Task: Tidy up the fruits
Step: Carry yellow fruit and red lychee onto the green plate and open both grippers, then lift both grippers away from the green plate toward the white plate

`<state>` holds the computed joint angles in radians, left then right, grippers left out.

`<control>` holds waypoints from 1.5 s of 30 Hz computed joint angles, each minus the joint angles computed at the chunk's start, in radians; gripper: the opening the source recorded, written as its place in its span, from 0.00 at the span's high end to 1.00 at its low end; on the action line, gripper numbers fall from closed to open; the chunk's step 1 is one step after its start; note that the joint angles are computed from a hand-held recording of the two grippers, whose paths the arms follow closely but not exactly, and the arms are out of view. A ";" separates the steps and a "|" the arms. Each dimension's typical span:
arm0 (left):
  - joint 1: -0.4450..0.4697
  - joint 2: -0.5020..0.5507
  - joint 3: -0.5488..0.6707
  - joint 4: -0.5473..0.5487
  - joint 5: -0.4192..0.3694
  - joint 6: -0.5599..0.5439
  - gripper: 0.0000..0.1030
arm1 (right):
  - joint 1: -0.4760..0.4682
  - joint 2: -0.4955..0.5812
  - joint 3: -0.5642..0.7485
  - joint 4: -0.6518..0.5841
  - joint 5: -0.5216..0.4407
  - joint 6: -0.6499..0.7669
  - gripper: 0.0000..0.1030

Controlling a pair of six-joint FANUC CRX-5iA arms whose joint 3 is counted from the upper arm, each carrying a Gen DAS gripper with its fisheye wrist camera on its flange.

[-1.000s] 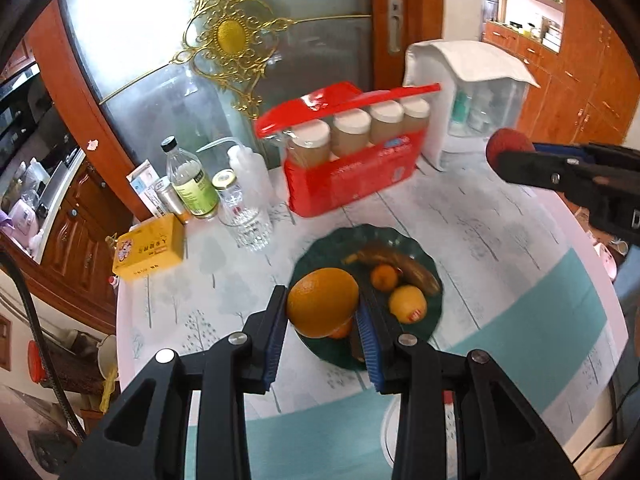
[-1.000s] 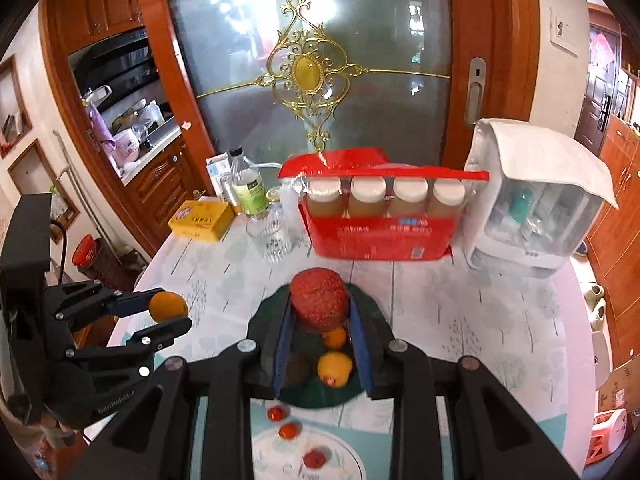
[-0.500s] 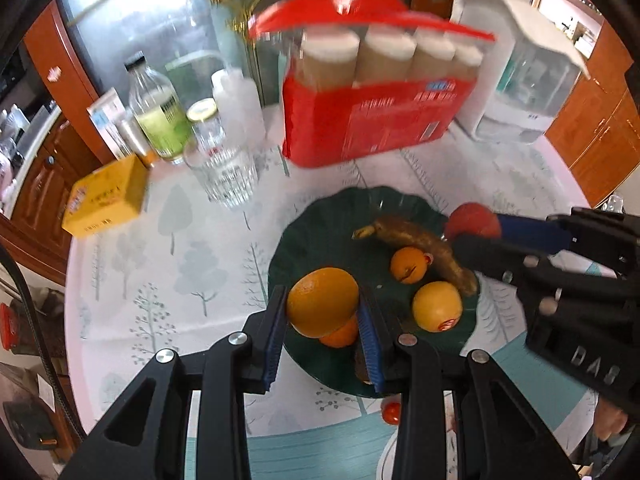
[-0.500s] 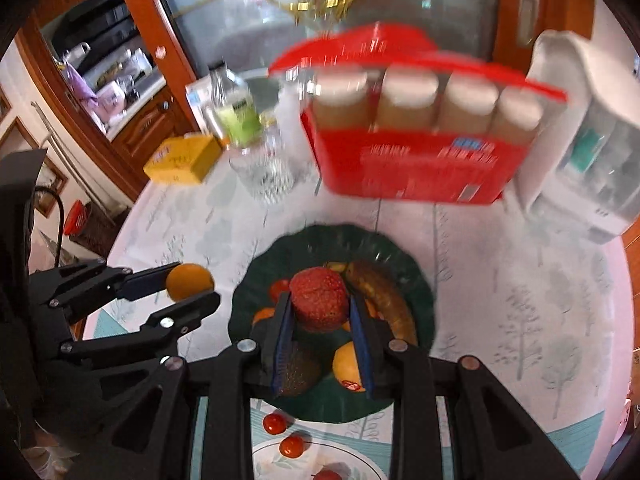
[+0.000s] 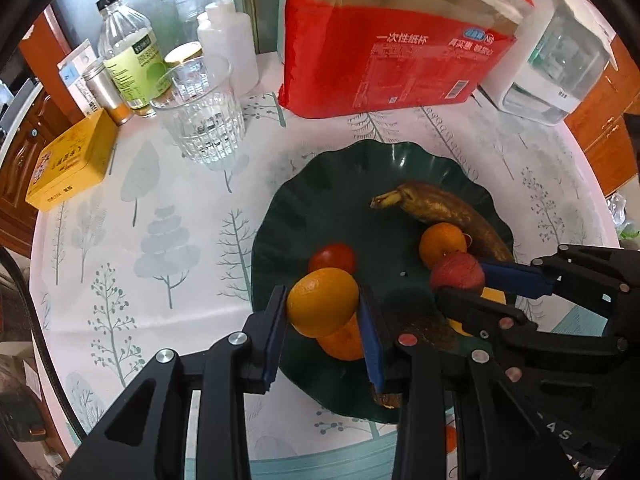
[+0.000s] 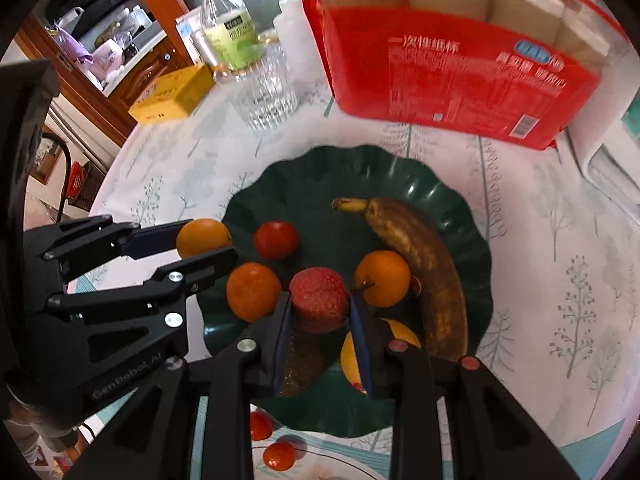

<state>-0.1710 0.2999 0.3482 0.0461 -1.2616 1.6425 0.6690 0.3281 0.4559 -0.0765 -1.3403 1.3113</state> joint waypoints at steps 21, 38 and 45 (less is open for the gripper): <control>0.006 -0.036 -0.029 -0.007 0.034 -0.006 0.37 | -0.022 -0.022 -0.018 -0.017 0.016 0.013 0.62; -0.014 -0.118 -0.060 -0.023 0.000 0.005 0.34 | 0.003 -0.114 -0.071 0.015 0.039 -0.010 0.62; -0.027 -0.166 -0.067 -0.031 0.000 0.019 0.33 | 0.014 -0.172 -0.106 0.030 0.053 -0.027 0.62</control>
<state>-0.1977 0.1343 0.2808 0.0154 -1.2616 1.6620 0.6834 0.1558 0.3497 -0.0466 -1.2874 1.2845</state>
